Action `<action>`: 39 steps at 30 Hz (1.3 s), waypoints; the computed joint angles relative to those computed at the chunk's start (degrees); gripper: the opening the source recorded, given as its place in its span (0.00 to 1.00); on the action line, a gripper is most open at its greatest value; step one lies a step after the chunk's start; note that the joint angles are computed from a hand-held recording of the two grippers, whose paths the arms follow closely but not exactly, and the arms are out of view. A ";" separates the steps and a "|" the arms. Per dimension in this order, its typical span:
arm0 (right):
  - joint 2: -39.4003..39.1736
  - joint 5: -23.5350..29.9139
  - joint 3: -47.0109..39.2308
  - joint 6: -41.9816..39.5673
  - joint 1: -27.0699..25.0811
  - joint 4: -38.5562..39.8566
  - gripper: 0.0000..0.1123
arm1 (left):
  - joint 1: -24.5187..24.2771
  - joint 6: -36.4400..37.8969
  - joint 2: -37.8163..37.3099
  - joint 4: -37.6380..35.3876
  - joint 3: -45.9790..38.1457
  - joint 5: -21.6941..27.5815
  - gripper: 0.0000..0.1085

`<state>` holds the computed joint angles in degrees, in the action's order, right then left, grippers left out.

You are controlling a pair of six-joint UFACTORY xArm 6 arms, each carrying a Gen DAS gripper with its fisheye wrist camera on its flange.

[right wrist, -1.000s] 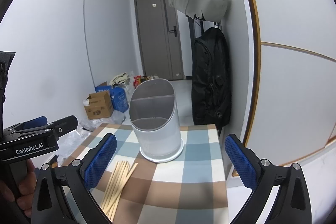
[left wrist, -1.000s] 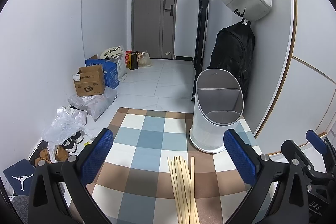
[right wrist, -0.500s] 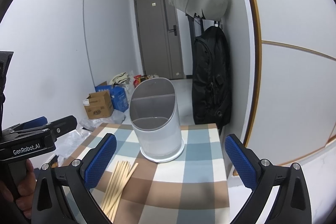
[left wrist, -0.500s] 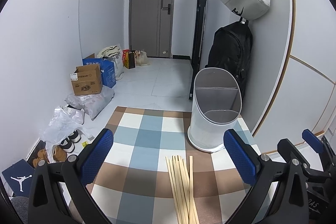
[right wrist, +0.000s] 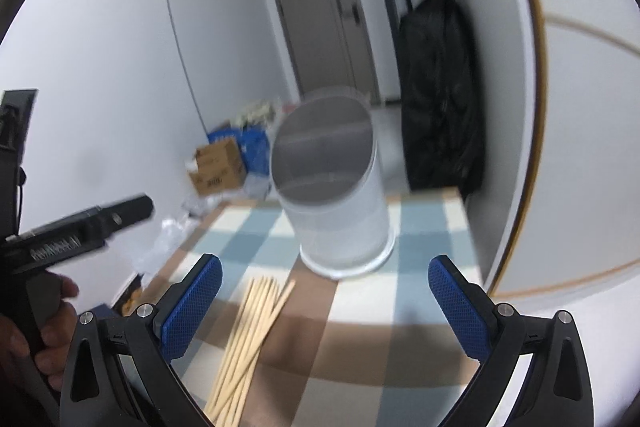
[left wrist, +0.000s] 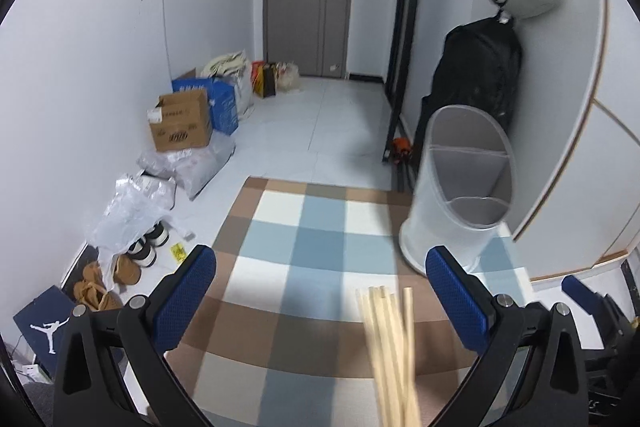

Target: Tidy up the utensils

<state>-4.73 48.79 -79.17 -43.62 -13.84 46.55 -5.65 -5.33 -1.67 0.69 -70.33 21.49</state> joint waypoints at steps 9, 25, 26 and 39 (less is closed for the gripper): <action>12.28 16.00 -13.10 8.36 1.35 -2.99 0.78 | 2.44 -0.03 4.85 1.89 -6.04 7.58 0.94; 21.79 18.02 -23.58 27.35 11.45 -26.12 0.25 | 5.99 -0.03 8.68 -0.84 -11.40 15.19 0.94; 22.26 18.11 -24.38 27.14 11.79 -27.58 0.25 | 6.07 0.13 8.75 -1.13 -11.53 15.47 0.94; 20.28 18.00 -23.43 23.22 13.59 -35.07 0.05 | 6.79 0.27 9.08 -0.55 -11.39 14.45 0.94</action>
<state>15.55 66.79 -102.60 -20.40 -0.25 11.48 1.14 -5.06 7.41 0.14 -81.72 35.94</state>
